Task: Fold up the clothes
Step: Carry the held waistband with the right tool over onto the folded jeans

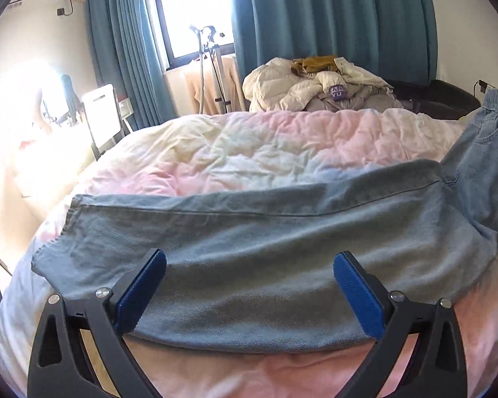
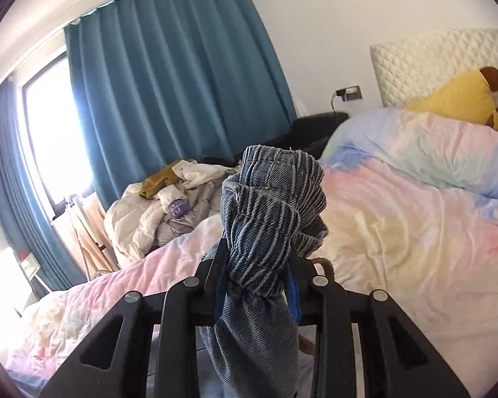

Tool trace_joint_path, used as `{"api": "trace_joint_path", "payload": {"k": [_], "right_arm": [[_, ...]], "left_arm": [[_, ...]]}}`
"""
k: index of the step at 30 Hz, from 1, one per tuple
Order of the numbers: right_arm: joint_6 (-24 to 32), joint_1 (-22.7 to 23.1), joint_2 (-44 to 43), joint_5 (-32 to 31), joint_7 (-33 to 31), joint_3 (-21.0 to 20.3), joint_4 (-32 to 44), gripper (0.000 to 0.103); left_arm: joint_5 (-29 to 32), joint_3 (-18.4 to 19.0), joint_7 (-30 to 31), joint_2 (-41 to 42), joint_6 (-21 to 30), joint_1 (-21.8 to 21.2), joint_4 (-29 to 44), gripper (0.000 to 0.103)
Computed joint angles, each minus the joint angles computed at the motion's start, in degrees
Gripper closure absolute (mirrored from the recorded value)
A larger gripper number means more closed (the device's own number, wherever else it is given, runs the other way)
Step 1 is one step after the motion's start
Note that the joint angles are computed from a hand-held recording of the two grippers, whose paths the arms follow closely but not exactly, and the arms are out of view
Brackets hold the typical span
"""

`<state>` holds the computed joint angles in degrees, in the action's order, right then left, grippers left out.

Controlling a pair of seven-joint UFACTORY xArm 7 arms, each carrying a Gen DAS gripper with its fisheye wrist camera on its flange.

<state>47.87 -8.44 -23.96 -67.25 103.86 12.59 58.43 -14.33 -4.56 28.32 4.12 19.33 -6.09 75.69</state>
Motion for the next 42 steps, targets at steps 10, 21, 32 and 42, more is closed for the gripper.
{"api": "trace_joint_path", "payload": {"k": [10,21,32,42], "right_arm": [[11.34,8.70,14.05,-8.99,-4.67,7.92,14.49,0.075],[16.89,21.56,30.43,-16.54,-12.95,7.86,25.81,0.076],[7.95,28.40,41.87,-9.17,-25.94,2.86,30.20,0.077],[2.44,33.39,37.60,-8.67,-23.40,-3.94,26.91,0.077]], "left_arm": [[-13.33,0.50,7.18,3.00,7.11,3.95,7.83,0.001],[-22.58,-0.63,6.16,7.41,17.59,8.70,15.54,0.001],[-22.99,-1.23,6.62,9.06,18.30,8.81,16.18,0.002],[-31.20,-1.87,7.44,11.67,26.51,12.03,21.28,0.002]]}}
